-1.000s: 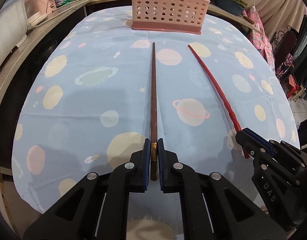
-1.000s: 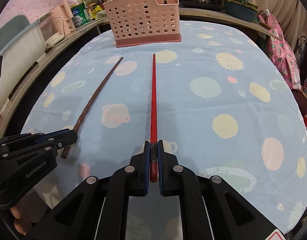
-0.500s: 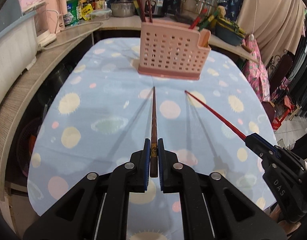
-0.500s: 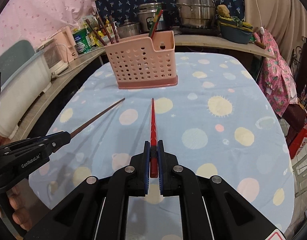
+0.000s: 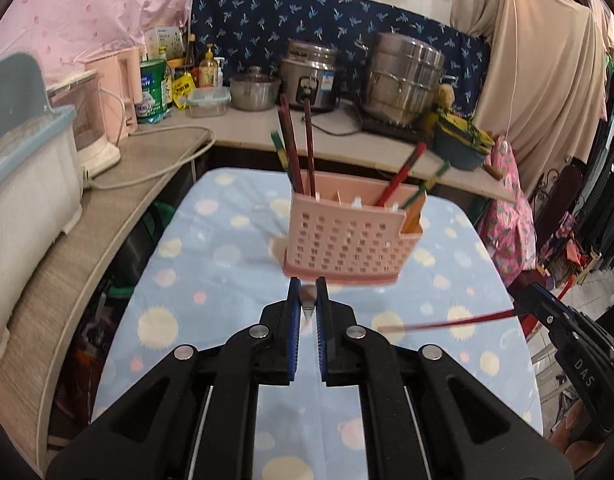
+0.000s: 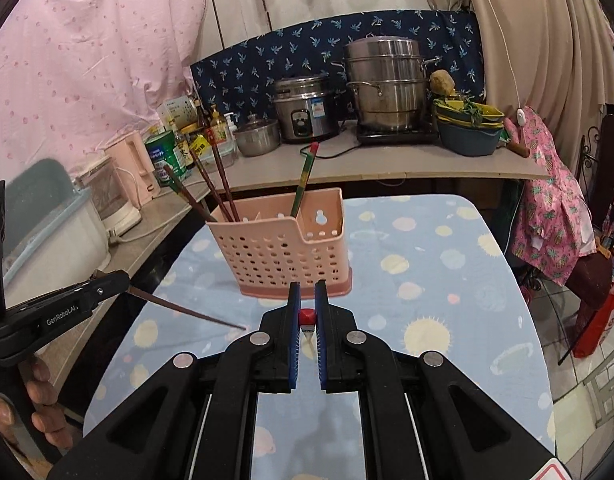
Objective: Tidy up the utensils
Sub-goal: 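Lift both chopsticks and carry them over the pink basket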
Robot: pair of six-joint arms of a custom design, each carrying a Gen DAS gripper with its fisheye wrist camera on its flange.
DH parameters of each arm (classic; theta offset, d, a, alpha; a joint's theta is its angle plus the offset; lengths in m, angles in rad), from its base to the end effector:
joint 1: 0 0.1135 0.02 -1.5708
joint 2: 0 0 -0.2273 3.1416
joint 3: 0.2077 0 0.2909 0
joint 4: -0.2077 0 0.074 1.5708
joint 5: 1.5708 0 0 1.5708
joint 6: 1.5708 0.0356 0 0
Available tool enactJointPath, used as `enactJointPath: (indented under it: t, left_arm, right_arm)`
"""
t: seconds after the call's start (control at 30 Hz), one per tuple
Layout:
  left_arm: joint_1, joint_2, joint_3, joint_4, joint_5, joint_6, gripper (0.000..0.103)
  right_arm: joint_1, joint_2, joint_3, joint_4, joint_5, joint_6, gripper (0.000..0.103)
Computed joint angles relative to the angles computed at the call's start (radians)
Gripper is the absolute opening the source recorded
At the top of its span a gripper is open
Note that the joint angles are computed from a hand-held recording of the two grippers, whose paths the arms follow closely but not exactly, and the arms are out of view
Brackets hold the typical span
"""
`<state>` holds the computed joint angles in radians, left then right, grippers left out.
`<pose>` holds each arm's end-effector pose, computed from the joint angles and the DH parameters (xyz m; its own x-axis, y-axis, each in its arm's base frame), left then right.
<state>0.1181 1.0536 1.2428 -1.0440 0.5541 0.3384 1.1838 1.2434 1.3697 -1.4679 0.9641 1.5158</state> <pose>0.2448 0.0102 0.3449 -0.6261 0.2100 -0.7509 0.4777 0.8644 -0.1566 0.1189 0.2141 0.3323 -0.4771 0.3379 -0.8113 0.3418 0.9218 0.1829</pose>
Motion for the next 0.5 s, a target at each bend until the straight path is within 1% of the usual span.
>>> enactJointPath:
  t: [0.1,0.17,0.33,0.5]
  left_arm:
    - [-0.032,0.065,0.077,0.040,-0.021,-0.054,0.007]
    - [-0.041,0.102,0.127,0.046,-0.019,-0.080,0.007]
    - [-0.066,0.192,0.276,0.061,0.003,-0.155,0.007]
    - [-0.099,0.280,0.445,0.092,0.015,-0.244,0.007]
  right_arm:
    - [-0.053,-0.022,0.009,0.064,0.003,-0.103,0.007]
    - [-0.089,-0.037,0.013,0.114,0.001,-0.176,0.007]
    - [-0.157,-0.067,0.041,0.228,0.005,-0.329,0.007]
    - [-0.238,-0.091,0.088,0.381,0.003,-0.524,0.007]
